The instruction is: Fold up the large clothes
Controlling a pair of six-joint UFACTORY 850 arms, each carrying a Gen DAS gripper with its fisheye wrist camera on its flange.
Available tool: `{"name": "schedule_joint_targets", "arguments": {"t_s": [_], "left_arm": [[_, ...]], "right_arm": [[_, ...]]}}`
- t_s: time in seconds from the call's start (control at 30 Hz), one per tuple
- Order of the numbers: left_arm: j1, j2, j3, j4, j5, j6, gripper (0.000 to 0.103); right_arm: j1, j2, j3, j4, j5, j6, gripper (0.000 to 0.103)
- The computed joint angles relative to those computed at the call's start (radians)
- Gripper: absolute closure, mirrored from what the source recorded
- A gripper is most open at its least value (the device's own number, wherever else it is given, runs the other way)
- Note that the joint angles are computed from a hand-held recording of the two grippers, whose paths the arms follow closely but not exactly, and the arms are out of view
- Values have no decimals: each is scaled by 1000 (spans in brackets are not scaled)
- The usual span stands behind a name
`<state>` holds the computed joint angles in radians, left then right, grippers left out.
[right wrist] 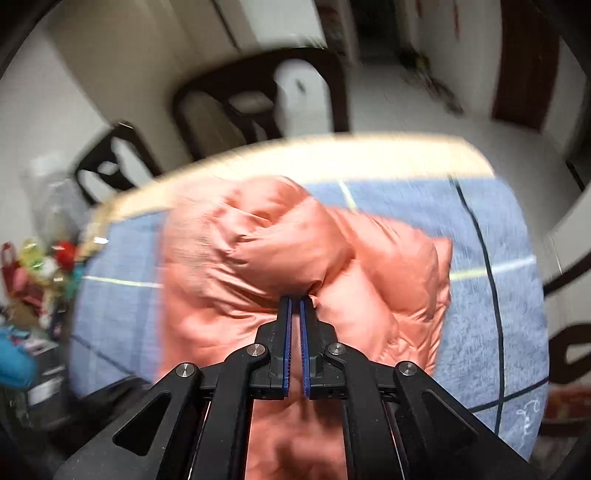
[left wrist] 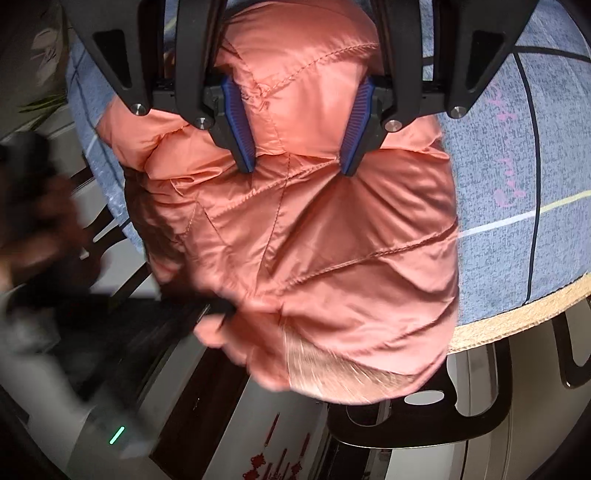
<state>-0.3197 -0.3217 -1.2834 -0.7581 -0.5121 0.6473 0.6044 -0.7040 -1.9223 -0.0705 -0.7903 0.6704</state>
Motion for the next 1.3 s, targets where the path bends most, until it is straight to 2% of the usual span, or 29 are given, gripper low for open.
{"name": "schedule_joint_targets", "arguments": {"t_s": [0.13, 0.23, 0.37, 0.5, 0.6, 0.83, 1.0, 1.07, 1.13, 1.2, 1.3], "left_arm": [[56, -11, -58, -78, -116, -26, 55], [87, -60, -145, -58, -104, -142, 57], [74, -187, -331, 134, -98, -352, 57], [28, -285, -455, 352, -130, -469, 56], [8, -311, -467, 445, -124, -506, 53], [2, -321, -474, 480, -128, -535, 51], [-2, -292, -448, 497, -114, -565, 50], [-2, -281, -438, 505, -107, -580, 50], [-1, -268, -427, 506, -103, -594, 50], [0, -251, -412, 512, -99, -604, 50], [0, -221, -386, 507, -92, -603, 51]], "right_arm": [[-6, -13, 27, 1, 17, -19, 103], [-25, -7, 41, 76, 38, -79, 103], [-57, 14, 88, 192, 83, -171, 103], [-78, 26, 131, 271, 122, -241, 103], [-87, 7, 120, 309, 120, -287, 103], [-80, -22, 81, 276, 92, -277, 103], [-60, 20, 116, 209, 133, -220, 103], [-49, 49, 141, 184, 158, -196, 99], [-40, 78, 165, 167, 177, -195, 88], [-30, 112, 192, 154, 201, -205, 68], [-15, 167, 239, 112, 217, -176, 64]]}}
